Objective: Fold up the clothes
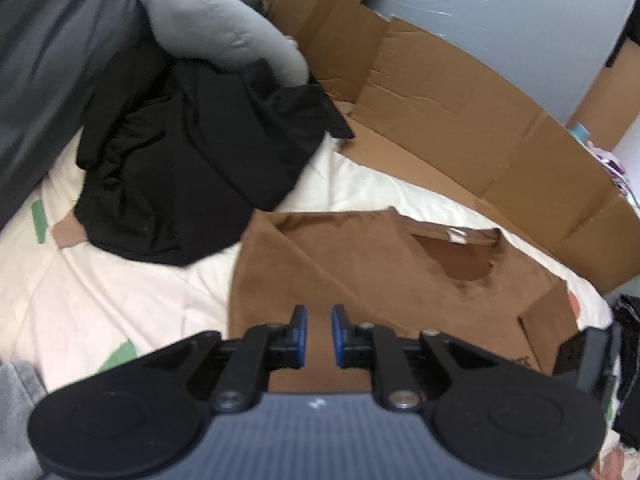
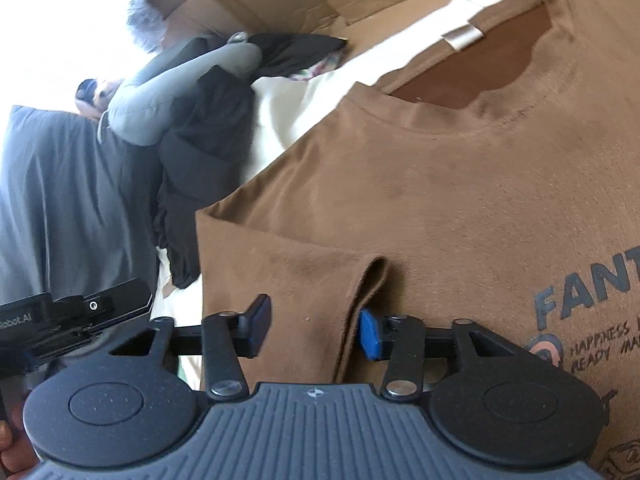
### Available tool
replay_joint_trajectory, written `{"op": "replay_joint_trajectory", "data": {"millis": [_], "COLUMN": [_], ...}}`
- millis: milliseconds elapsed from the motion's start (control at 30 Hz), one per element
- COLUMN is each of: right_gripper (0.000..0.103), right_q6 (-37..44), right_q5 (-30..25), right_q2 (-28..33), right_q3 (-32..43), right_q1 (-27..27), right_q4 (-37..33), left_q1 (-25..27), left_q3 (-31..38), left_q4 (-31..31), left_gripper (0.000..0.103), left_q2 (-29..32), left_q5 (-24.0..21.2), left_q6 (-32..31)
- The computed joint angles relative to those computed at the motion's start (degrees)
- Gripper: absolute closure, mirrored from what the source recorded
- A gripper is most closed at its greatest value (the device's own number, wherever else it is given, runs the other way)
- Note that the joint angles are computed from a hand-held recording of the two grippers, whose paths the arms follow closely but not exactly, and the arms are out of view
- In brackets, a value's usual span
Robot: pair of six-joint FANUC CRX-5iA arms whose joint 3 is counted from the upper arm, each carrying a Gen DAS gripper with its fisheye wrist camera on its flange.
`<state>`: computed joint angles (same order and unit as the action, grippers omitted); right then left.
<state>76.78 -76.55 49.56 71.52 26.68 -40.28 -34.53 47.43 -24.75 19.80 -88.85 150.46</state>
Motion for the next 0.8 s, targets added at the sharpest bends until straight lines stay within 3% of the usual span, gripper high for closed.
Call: {"op": "replay_joint_trajectory", "data": {"millis": [67,100,167,367,567,700,800], "right_gripper": [0.072,0.088,0.099,0.101,0.101,0.101,0.102], "right_q6": [-0.8,-1.3,-2.0,-0.9,1.2,2.2,2.7], "right_q5": [-0.2,-0.9,-1.8,-1.2,0.3,0.3,0.0], "right_q2": [0.5,1.1,1.9,0.5,-1.7,-2.1,-2.2], "right_q3": [0.7,1.8,3.3,1.5,-1.1,-1.2,-1.2], "right_q1": [0.3,0.3,0.2,-0.4,-0.5,-0.6,-0.8], "right_q4": [1.0,1.3,1.3,-0.3,-1.1,-1.5,-2.1], "left_q1": [0.4,0.8,1.6,4.2,6.8,9.3,10.0], "left_q3": [0.3,0.1,0.2,4.4,11.7,11.8,14.2], "left_q4": [-0.4,-0.3,-0.1,-0.4,0.7,4.8,4.9], "left_gripper": [0.084,0.084,0.082,0.079,0.079,0.079,0.079], "left_q2": [0.3,0.3,0.6,3.8,8.9,9.7,11.5], "left_q5": [-0.9,-0.8,-0.8,-2.9,-8.0,-7.2,-9.1], "left_q6": [0.3,0.3,-0.2,-6.4,-11.7,-12.3,-14.2]}}
